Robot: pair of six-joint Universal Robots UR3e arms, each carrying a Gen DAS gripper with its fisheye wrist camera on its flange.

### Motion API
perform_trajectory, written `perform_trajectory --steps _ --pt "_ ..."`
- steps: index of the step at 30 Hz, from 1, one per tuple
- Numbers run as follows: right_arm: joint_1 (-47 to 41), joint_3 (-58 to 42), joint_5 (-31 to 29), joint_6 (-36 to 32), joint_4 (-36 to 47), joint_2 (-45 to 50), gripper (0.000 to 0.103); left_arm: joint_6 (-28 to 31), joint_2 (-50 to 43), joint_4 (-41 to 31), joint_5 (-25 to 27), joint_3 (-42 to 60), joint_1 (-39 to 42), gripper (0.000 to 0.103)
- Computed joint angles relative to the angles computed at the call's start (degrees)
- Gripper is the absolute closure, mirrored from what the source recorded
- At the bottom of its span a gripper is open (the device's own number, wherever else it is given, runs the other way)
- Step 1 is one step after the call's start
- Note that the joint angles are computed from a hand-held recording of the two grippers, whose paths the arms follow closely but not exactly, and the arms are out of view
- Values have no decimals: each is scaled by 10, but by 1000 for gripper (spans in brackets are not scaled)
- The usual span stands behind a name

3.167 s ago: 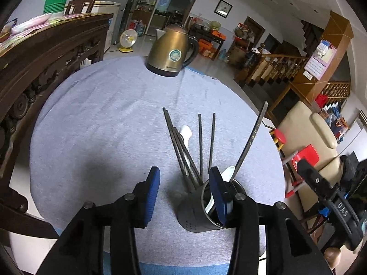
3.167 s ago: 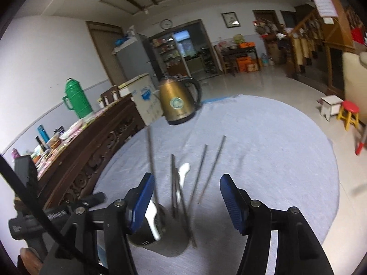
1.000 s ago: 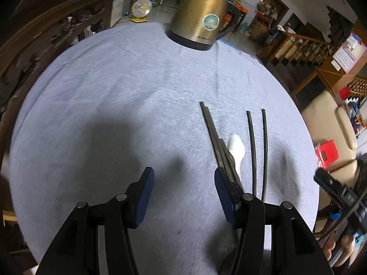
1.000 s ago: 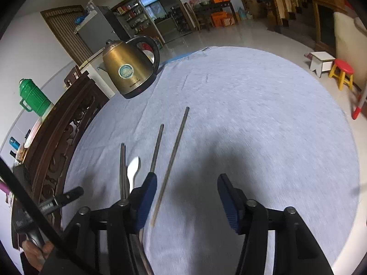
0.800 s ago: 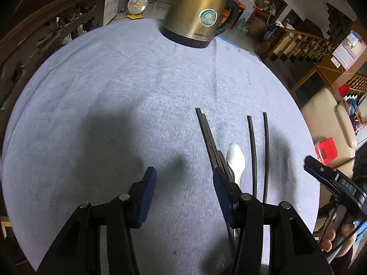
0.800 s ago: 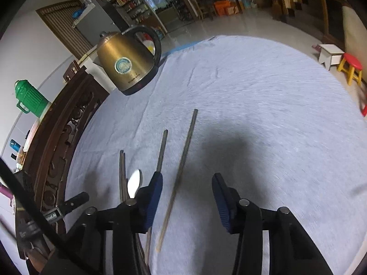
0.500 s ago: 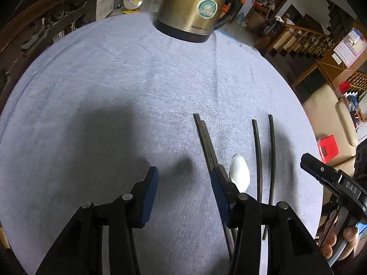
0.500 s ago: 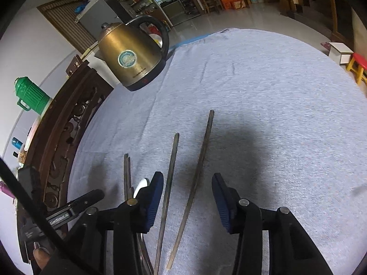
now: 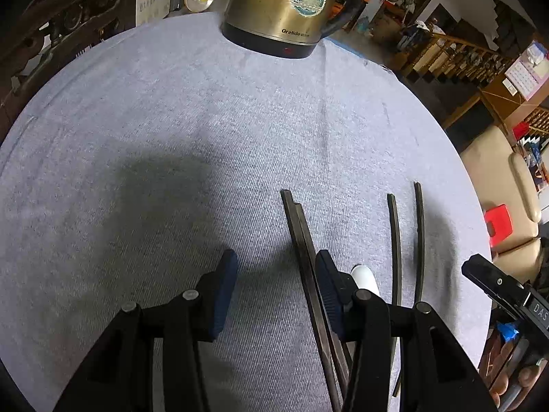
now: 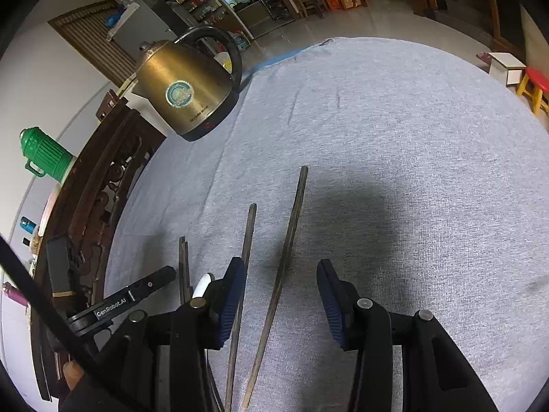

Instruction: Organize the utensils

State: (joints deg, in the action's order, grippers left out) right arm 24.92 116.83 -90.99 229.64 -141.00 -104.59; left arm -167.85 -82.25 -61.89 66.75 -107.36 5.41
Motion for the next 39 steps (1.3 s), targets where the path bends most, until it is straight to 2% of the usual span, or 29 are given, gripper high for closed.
perform_trajectory --steps 4,7,9,10,11,13,15,19,23,28,35,36,37,39 --pt "2 -6 5 -4 -6 12 56 -17 -16 -3 -3 18 -7 54" --pt "3 -11 9 -6 -13 19 56 -10 -18 -36 -48 25 7 54" --pt "3 -12 14 -11 -25 23 61 -8 -16 -40 -57 23 9 54" --pt "1 -13 20 -15 -30 26 68 -7 -18 -43 -57 24 11 54" --pt "-2 -14 27 -18 -34 29 71 -7 -21 -45 -55 27 10 55" --pt "-6 -16 36 -17 -40 35 71 -14 -26 -36 -44 29 5 66" --pt "-7 -19 38 -15 -42 40 71 -9 -24 -40 -44 27 10 72" --pt "-7 -23 40 -14 -40 46 71 15 -15 -72 -52 29 31 73" --pt "-9 -22 42 -12 -40 49 71 9 -10 -78 -51 28 33 74" --pt "-7 -23 42 -11 -40 51 71 -25 -23 -38 -7 35 -11 74" --pt "-10 -21 47 -14 -43 52 71 -66 -52 -20 25 63 -42 74" --pt "-11 -20 47 -15 -44 52 71 -72 -56 -17 36 68 -49 75" --pt "-11 -21 48 -15 -44 53 71 -74 -60 -15 45 72 -52 82" --pt "-12 -20 50 -15 -46 54 71 -78 -68 -14 58 81 -60 84"
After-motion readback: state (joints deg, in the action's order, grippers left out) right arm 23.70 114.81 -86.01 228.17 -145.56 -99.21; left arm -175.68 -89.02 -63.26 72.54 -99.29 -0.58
